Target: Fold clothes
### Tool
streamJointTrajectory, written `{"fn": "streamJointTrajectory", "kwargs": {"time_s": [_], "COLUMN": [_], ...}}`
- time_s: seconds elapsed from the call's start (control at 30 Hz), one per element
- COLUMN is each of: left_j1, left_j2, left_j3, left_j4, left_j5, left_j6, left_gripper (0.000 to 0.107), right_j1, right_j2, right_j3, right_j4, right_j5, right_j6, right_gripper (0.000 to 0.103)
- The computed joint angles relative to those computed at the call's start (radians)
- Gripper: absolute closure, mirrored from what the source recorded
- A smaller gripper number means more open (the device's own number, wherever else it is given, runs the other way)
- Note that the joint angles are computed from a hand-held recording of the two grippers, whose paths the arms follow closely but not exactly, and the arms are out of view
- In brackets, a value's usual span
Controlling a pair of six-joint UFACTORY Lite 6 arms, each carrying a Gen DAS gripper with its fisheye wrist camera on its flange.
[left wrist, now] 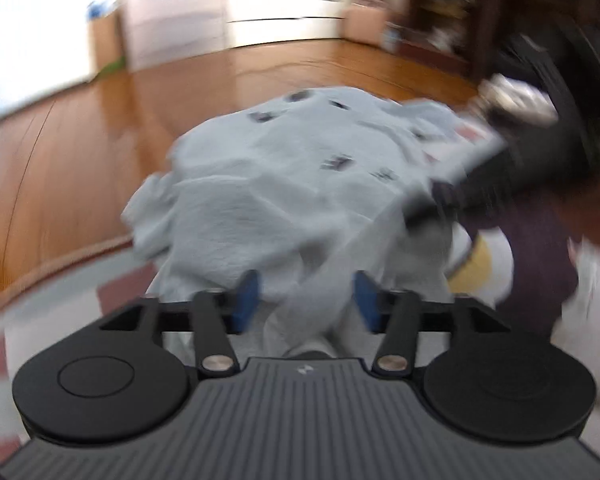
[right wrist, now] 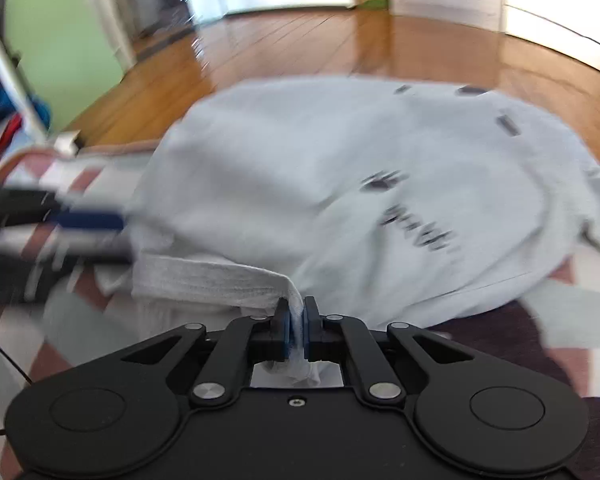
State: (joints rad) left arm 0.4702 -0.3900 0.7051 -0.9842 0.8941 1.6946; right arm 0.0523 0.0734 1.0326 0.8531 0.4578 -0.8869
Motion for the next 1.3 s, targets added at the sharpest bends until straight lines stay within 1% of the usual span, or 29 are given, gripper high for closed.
{"fn": "streamJointTrajectory", "kwargs": {"time_s": [0.03, 0.1, 0.13, 0.17, 0.2, 0.23, 0.27, 0.33, 0.4, 0.5, 0.57, 0.67, 0.7, 0.73, 0.77, 0.8, 0.83, 0.87, 0.9, 0.93, 0.97, 1.0, 1.03, 1.07, 1.1, 1.13, 1.17, 1.23, 1.3], "left_j1": [-0.028, -0.126, -0.186, -0.246, -0.283, -0.289, -0.282, -0.25, -0.23, -0.25, -0.24, -0.205, -0.184, -0.142, -0.099, -0.061, -0.023, 0.009, 0.024, 0.015, -0.022, -0.077, -0.127, -0.173, -0.208, -0.226, -0.233, -0.229, -0.246], "left_j2": [-0.021, -0.014, 0.02, 0.066, 0.114, 0.157, 0.197, 0.256, 0.277, 0.212, 0.184, 0.169, 0.184, 0.198, 0.204, 0.208, 0.197, 0.174, 0.144, 0.113, 0.078, 0.061, 0.06, 0.07, 0.084, 0.088, 0.088, 0.048, -0.04], "left_j3": [-0.015, -0.027, -0.018, -0.003, 0.018, 0.046, 0.075, 0.153, 0.212, 0.216, 0.231, 0.278, 0.312, 0.344, 0.357, 0.35, 0.329, 0.302, 0.273, 0.245, 0.209, 0.184, 0.169, 0.162, 0.157, 0.151, 0.14, 0.11, 0.039], "left_j4": [0.024, 0.105, 0.165, 0.24, 0.302, 0.323, 0.32, 0.297, 0.272, 0.26, 0.224, 0.142, 0.114, 0.075, 0.024, -0.036, -0.084, -0.11, -0.111, -0.091, -0.058, -0.015, 0.034, 0.082, 0.128, 0.164, 0.181, 0.191, 0.194], "left_j5": [-0.018, -0.12, -0.194, -0.279, -0.337, -0.353, -0.355, -0.301, -0.261, -0.285, -0.251, -0.145, -0.077, 0.027, 0.132, 0.237, 0.324, 0.369, 0.373, 0.335, 0.255, 0.168, 0.1, 0.042, 0.004, -0.009, -0.014, -0.02, -0.119], "left_j6": [0.011, -0.047, -0.117, -0.22, -0.31, -0.357, -0.379, -0.425, -0.458, -0.454, -0.456, -0.467, -0.479, -0.488, -0.512, -0.552, -0.581, -0.582, -0.558, -0.534, -0.519, -0.526, -0.538, -0.562, -0.594, -0.621, -0.635, -0.646, -0.61], "left_gripper": [0.039, 0.038, 0.038, 0.038, 0.039, 0.046, 0.068, 0.102, 0.102, 0.103, 0.103, 0.103, 0.103, 0.103, 0.103, 0.103, 0.103, 0.103, 0.103, 0.103, 0.103, 0.103, 0.103, 0.103, 0.103, 0.103, 0.102, 0.099, 0.082], "right_j1": [-0.059, -0.162, -0.204, -0.227, -0.235, -0.248, -0.267, -0.332, -0.347, -0.353, -0.345, -0.36, -0.371, -0.395, -0.427, -0.494, -0.583, -0.659, -0.73, -0.795, -0.83, -0.835, -0.81, -0.792, -0.772, -0.774, -0.787, -0.821, -0.791], "right_j2": [-0.008, -0.065, -0.086, -0.101, -0.106, -0.105, -0.098, -0.075, -0.057, -0.048, -0.056, -0.066, -0.067, -0.077, -0.083, -0.107, -0.132, -0.132, -0.138, -0.137, -0.142, -0.126, -0.106, -0.087, -0.094, -0.103, -0.109, -0.077, -0.051], "right_j3": [0.026, 0.015, 0.009, 0.019, 0.031, 0.049, 0.072, 0.117, 0.141, 0.151, 0.131, 0.11, 0.116, 0.134, 0.167, 0.192, 0.209, 0.239, 0.24, 0.253, 0.266, 0.268, 0.264, 0.252, 0.217, 0.186, 0.158, 0.096, 0.035], "right_j4": [0.007, 0.06, 0.075, 0.051, 0.016, -0.011, -0.018, 0.013, 0.028, 0.036, 0.033, 0.045, 0.02, -0.037, -0.099, -0.119, -0.098, -0.065, -0.015, 0.015, 0.002, -0.052, -0.148, -0.236, -0.282, -0.287, -0.25, -0.119, -0.088], "right_j5": [0.057, 0.12, 0.135, 0.138, 0.122, 0.108, 0.114, 0.167, 0.159, 0.137, 0.095, 0.05, 0.05, 0.077, 0.131, 0.227, 0.332, 0.422, 0.475, 0.528, 0.54, 0.51, 0.438, 0.369, 0.341, 0.356, 0.405, 0.544, 0.608], "right_j6": [0.019, 0.005, -0.017, -0.02, -0.026, -0.03, -0.028, -0.049, -0.08, -0.124, -0.132, -0.139, -0.109, -0.038, 0.046, 0.132, 0.176, 0.178, 0.139, 0.114, 0.131, 0.145, 0.189, 0.228, 0.268, 0.272, 0.236, 0.108, 0.102], "right_gripper": [0.097, 0.097, 0.097, 0.097, 0.097, 0.097, 0.097, 0.097, 0.097, 0.097, 0.097, 0.097, 0.098, 0.098, 0.098, 0.098, 0.096, 0.096, 0.097, 0.097, 0.097, 0.096, 0.092, 0.09, 0.09, 0.088, 0.085, 0.059, 0.058]}}
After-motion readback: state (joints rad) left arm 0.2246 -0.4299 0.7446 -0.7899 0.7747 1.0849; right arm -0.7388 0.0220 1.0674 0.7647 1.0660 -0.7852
